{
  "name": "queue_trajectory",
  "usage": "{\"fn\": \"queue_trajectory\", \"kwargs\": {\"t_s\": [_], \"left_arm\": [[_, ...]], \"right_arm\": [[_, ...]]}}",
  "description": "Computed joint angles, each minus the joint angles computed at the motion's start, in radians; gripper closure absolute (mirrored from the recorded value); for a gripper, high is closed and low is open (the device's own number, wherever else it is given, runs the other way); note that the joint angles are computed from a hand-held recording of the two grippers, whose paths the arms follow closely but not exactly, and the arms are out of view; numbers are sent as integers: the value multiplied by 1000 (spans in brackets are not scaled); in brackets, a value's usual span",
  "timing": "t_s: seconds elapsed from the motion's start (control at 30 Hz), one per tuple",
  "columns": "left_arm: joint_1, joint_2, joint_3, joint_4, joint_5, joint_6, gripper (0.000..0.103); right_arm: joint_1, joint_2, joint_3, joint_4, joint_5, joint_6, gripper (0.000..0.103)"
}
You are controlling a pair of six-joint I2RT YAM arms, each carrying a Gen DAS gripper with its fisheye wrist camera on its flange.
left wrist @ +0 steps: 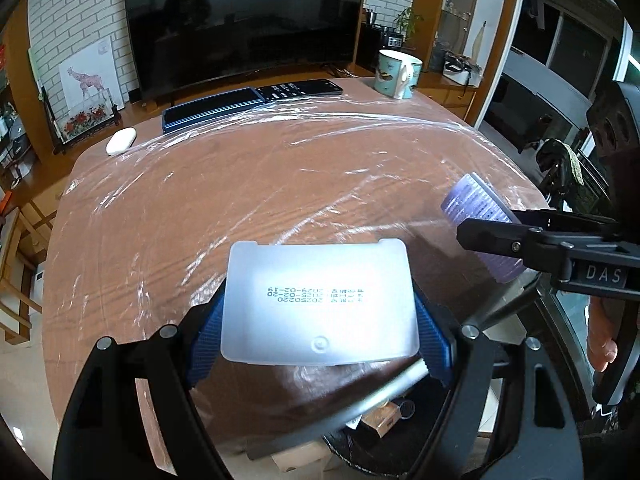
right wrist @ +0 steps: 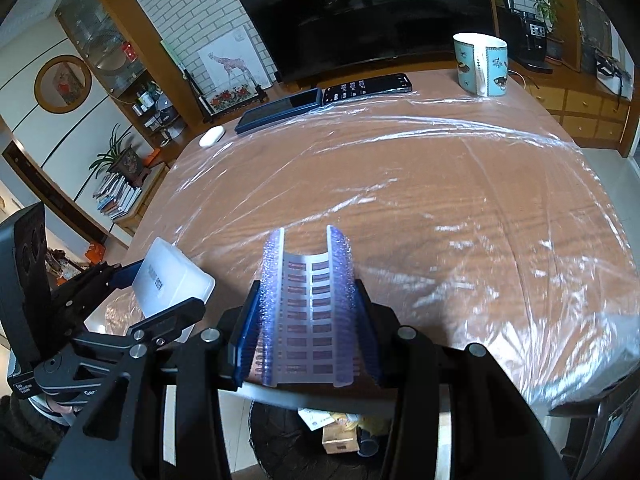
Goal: Collect trash
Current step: 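Carry the white plastic box and purple rollers in both tools over the black bin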
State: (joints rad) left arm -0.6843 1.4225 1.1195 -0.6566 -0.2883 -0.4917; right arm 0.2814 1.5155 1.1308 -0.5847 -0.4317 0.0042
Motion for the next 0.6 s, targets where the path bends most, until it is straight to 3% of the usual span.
{"fn": "queue_trajectory", "kwargs": {"t_s": [0.27, 0.6], "left_arm": [[-112, -40, -23, -53, -65, -95, 21], [-315, -11, -7, -151, -167, -331, 21]], "right_arm": [[-39, -96, -79, -69, -56, -88, 60], [-135, -208, -171, -216, -134, -277, 60]]}}
